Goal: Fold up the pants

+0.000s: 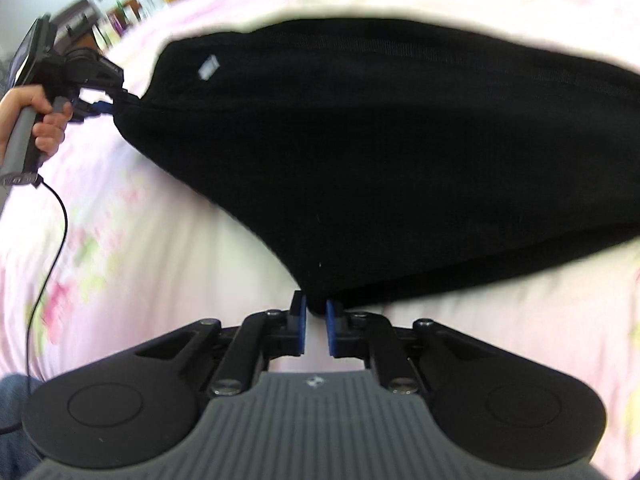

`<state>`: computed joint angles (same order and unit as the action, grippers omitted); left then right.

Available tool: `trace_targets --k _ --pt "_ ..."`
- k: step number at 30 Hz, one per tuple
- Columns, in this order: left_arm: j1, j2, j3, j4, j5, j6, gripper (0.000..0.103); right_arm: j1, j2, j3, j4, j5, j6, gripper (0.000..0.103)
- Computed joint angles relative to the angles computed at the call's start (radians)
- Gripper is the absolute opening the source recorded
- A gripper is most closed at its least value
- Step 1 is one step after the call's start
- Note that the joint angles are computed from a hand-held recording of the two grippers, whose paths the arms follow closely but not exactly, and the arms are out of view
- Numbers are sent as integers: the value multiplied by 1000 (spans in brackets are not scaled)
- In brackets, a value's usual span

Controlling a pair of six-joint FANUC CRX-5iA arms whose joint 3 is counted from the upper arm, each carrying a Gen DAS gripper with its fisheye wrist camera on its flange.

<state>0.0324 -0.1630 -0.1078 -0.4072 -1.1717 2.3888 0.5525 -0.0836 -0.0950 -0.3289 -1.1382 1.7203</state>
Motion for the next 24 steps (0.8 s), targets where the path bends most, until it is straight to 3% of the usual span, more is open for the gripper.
trace_targets --k 2,5,7,9,11,12,13,15,19,24 --pt "-16 8 26 -19 -30 -25 29 -27 15 3 -51 -73 16 0" --pt "-101 49 127 -178 -204 -6 25 -31 -29 -32 -42 -52 27 0" --pt "-103 31 148 -181 -256 -12 26 -28 -16 -12 -45 -56 20 0" --pt "-105 -19 140 -140 -242 -15 27 -23 -14 -3 -36 -41 12 0" --pt "-149 -41 151 -127 -230 -27 35 -69 -39 -10 -46 -41 45 6" --pt "-176 -50 156 -123 -229 -34 37 -81 -50 -11 -45 -35 47 12" --pt "-203 -47 170 -110 -222 -46 39 -101 -62 -11 -52 -32 56 24" --pt "-236 -44 184 -51 -201 -53 40 -145 -87 -13 -52 -22 69 34" --pt "-318 -15 194 66 -100 -48 44 -239 -107 2 -39 0 78 41" --pt "-470 102 292 50 -106 -36 46 -446 -77 97 -49 -62 140 48"
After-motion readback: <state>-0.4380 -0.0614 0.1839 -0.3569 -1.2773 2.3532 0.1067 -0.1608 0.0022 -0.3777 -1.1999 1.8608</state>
